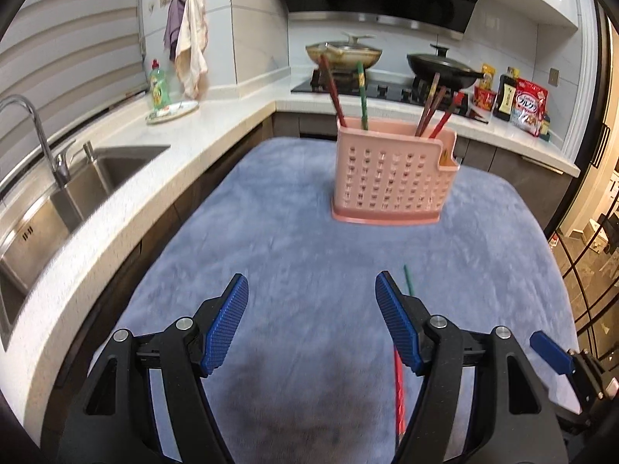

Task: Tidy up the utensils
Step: 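Withdraw both open tools toward the remaining red and green chopsticks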

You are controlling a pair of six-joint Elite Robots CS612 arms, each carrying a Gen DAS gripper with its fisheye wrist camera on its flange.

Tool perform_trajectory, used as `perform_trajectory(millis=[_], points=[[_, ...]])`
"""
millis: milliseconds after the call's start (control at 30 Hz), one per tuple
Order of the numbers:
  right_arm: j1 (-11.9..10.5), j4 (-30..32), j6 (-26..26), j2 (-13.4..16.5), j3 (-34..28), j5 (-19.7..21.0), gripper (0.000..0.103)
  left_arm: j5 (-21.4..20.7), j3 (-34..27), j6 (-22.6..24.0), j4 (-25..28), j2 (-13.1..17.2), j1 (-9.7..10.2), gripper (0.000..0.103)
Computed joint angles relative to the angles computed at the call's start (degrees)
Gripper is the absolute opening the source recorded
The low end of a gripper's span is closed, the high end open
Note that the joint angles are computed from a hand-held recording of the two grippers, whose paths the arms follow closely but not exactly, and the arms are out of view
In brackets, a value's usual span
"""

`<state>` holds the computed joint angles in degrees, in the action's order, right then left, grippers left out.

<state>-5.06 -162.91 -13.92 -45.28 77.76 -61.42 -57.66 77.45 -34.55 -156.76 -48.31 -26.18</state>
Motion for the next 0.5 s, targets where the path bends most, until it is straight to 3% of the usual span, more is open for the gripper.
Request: perform_trajectory(millis=[500], points=[[0.98, 3.55, -4.88, -0.53, 4.79, -2.68, 0.048, -4.2, 5.23, -3.26, 3.47, -1.22, -0.54, 0.065]])
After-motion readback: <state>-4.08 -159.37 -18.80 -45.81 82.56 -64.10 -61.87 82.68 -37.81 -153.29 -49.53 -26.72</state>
